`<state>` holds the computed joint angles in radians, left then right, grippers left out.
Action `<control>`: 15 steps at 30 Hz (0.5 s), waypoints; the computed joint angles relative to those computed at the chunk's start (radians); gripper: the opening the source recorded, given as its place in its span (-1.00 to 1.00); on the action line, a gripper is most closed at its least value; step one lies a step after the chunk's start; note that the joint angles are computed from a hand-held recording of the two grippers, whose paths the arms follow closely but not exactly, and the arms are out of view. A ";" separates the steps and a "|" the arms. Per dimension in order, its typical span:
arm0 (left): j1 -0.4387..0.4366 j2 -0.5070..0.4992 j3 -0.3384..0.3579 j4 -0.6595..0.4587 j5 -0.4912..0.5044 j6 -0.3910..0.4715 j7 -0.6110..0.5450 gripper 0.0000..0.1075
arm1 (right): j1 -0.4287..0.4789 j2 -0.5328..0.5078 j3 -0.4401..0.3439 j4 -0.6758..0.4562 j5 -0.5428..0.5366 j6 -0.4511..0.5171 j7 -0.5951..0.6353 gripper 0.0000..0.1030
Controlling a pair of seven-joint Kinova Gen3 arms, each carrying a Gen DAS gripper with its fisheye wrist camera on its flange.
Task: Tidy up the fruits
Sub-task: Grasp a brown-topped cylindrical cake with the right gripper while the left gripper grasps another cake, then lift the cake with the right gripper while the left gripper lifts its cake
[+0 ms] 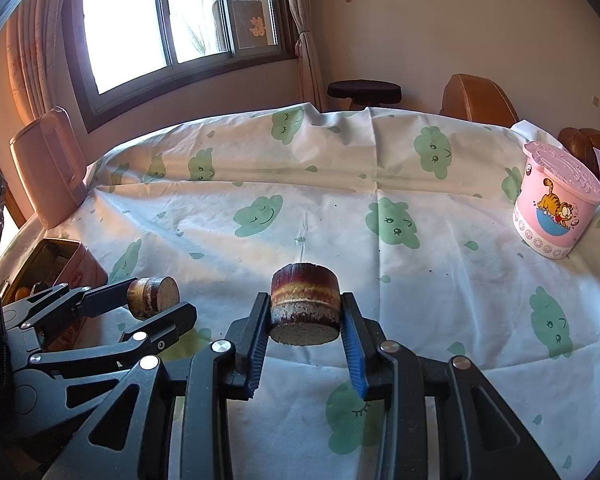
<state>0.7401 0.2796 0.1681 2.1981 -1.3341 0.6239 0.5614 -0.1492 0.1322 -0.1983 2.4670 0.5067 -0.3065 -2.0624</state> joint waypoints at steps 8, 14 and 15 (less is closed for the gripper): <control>-0.025 -0.014 -0.015 0.023 -0.046 -0.072 0.039 -0.41 | -0.015 -0.002 0.007 0.004 -0.022 -0.002 0.033 -0.29; -0.010 -0.018 0.012 0.036 -0.098 -0.011 0.108 -0.41 | -0.050 -0.016 0.032 0.031 -0.110 -0.042 0.123 -0.29; -0.010 -0.019 0.017 0.038 -0.107 -0.003 0.119 -0.41 | -0.052 -0.018 0.034 0.034 -0.116 -0.047 0.131 -0.29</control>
